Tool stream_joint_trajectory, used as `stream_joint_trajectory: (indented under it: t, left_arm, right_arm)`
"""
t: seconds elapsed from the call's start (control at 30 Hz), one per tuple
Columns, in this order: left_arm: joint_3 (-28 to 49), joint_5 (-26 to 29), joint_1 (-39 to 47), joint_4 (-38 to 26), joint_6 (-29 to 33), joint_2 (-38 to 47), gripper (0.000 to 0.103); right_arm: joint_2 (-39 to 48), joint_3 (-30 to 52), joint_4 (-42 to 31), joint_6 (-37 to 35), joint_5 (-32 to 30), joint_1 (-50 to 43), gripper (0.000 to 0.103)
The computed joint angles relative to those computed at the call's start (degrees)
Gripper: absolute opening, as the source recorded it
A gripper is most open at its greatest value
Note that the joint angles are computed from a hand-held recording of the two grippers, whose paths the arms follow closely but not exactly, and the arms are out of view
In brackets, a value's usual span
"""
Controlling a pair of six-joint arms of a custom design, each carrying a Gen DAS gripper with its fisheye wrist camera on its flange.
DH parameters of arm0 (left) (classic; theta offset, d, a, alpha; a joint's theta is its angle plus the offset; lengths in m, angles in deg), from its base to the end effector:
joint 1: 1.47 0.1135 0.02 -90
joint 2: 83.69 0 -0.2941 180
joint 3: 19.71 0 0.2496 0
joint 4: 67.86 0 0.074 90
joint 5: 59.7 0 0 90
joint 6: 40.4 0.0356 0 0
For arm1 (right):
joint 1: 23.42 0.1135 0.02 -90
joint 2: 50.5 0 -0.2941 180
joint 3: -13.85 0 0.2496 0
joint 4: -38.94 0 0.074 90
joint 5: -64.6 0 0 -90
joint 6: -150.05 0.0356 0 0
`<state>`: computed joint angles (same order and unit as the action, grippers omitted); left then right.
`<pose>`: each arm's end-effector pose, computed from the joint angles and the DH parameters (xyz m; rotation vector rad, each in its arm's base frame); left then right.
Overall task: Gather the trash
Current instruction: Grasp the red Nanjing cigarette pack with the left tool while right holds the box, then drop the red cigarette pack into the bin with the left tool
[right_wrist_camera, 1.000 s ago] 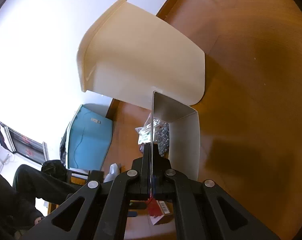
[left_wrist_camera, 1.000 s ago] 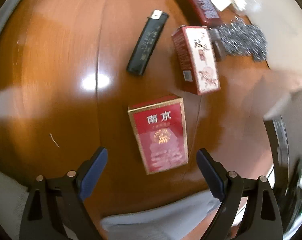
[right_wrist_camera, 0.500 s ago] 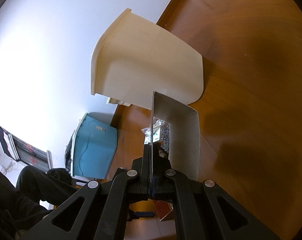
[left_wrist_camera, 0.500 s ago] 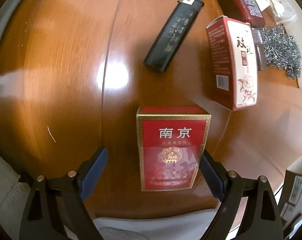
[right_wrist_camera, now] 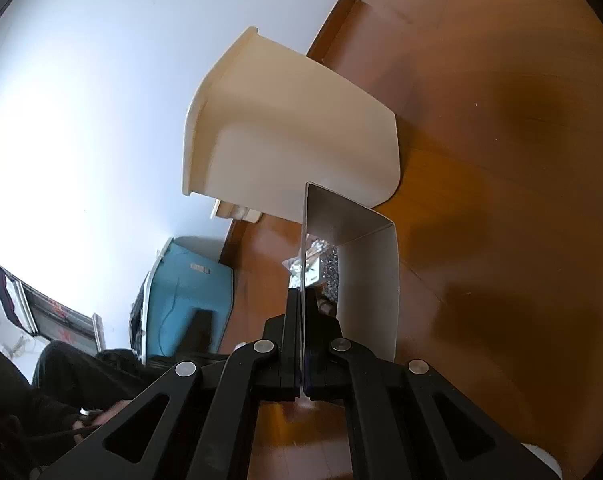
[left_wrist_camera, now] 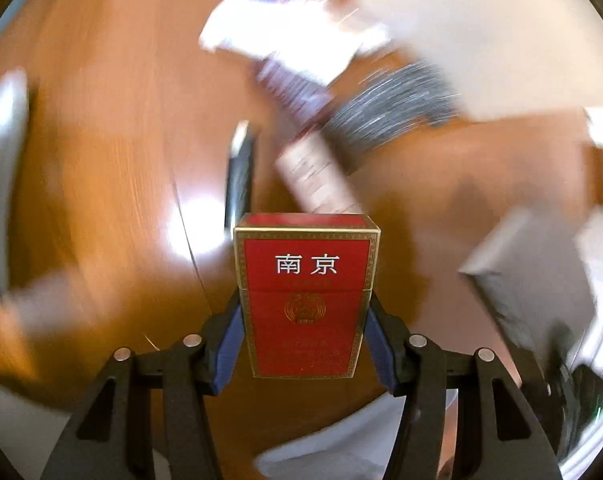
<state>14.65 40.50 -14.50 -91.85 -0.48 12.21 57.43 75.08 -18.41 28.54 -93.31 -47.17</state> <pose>0.1717 -0.0462 0.0779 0.9748 -2.9432 0.2991 0.2517 -0.0747 0.1269 0.0354 2.3505 1.5315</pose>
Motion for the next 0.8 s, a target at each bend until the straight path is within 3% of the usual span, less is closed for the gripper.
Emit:
stream_joint_trajectory:
  t: [0.13,0.2,0.27,0.37,0.43,0.5,0.57,0.63,0.73,0.8]
  left_arm:
    - [14.0,-4.3,-2.0,-23.3,11.0,-18.6,0.054]
    - [23.5,-6.9,-3.2,-29.3,15.8,-21.5,0.054]
    - [33.3,-8.2,-1.2,-30.8,23.0,-19.3,0.054]
    - [47.1,-7.5,3.4,-30.4,32.0,-7.9,0.054]
    - [58.7,-6.4,5.6,-33.6,35.6,4.6,0.054]
    - [70.7,-6.5,7.3,-39.5,36.3,17.9,0.055]
    - [83.5,-8.8,7.8,-49.8,36.1,29.5,0.055]
    - [87.8,-9.3,9.1,-53.3,33.4,35.5,0.055]
    - [87.1,-10.1,10.4,-51.4,32.2,37.4,0.055]
    - [86.3,-8.2,11.1,-50.3,32.0,37.6,0.069]
  right_arm:
    - [-1.6,-2.1,3.3,3.2,-1.2,0.3,0.001]
    - [-2.3,-3.4,5.2,5.1,-2.0,0.2,0.001]
    - [-2.6,-4.6,7.2,6.8,-2.8,0.1,0.001]
    - [-2.8,-5.9,8.9,8.3,-3.7,-0.1,0.001]
    - [-2.9,-6.3,8.2,7.5,-3.8,-0.3,0.001]
    - [-2.7,-6.1,6.1,5.6,-3.8,-0.9,0.001]
    - [-2.2,-6.0,3.8,3.4,-3.3,-2.1,0.001]
    - [-1.6,-6.2,2.7,2.5,-2.8,-3.3,0.001]
    - [-1.4,-6.2,2.4,2.8,-2.3,-3.7,0.001]
    - [-2.0,-6.1,1.8,3.2,-2.0,-3.7,0.001]
